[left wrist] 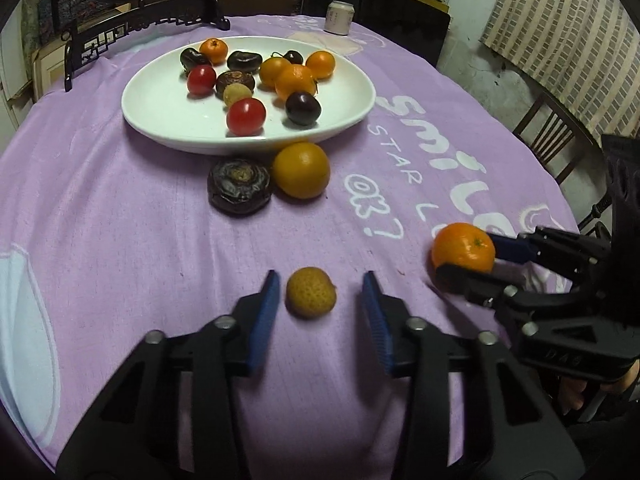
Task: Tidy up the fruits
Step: 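Grasp an orange with the right tool while the left tool grasps a yellow tomato, then carry both fruits over the white plate and open both tools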
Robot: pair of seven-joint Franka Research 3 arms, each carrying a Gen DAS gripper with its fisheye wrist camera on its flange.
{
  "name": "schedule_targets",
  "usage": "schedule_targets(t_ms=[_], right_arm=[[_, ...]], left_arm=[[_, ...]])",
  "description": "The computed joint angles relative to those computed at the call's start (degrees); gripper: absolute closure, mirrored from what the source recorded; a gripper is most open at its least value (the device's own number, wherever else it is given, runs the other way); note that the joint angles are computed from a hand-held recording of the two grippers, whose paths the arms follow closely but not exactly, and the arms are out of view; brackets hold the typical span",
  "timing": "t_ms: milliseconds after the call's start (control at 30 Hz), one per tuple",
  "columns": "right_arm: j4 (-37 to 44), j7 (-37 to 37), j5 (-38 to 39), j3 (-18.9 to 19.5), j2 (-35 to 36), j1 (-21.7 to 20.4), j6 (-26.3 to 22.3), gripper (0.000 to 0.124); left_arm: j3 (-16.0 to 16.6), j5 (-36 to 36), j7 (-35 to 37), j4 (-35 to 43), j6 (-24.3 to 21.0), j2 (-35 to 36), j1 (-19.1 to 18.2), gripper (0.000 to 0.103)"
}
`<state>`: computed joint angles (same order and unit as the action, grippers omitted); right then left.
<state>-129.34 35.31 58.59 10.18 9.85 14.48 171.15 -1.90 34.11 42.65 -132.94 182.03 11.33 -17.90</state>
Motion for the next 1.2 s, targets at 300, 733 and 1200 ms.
schedule_targets(t_ms=[300, 733, 1200], right_arm=[[-0.3, -4.5, 4.8, 0.6, -0.8, 0.2, 1.0, 0.078], [4.9, -1.5, -0.3, 0.0, 0.3, 2.2, -0.3, 0.078], [29.5, 29.3, -29.0, -11.3, 15.4, 10.0, -0.9, 0.078]], left_arm=[[-1.6, -0.4, 1.2, -1.4, 0.8, -1.3, 1.4, 0.079], [0.9, -1.4, 2.0, -2.0, 1.6, -5.2, 2.1, 0.079], [-3.1, -7.3, 5.9, 26.0, -10.7, 8.9, 11.1, 0.078]])
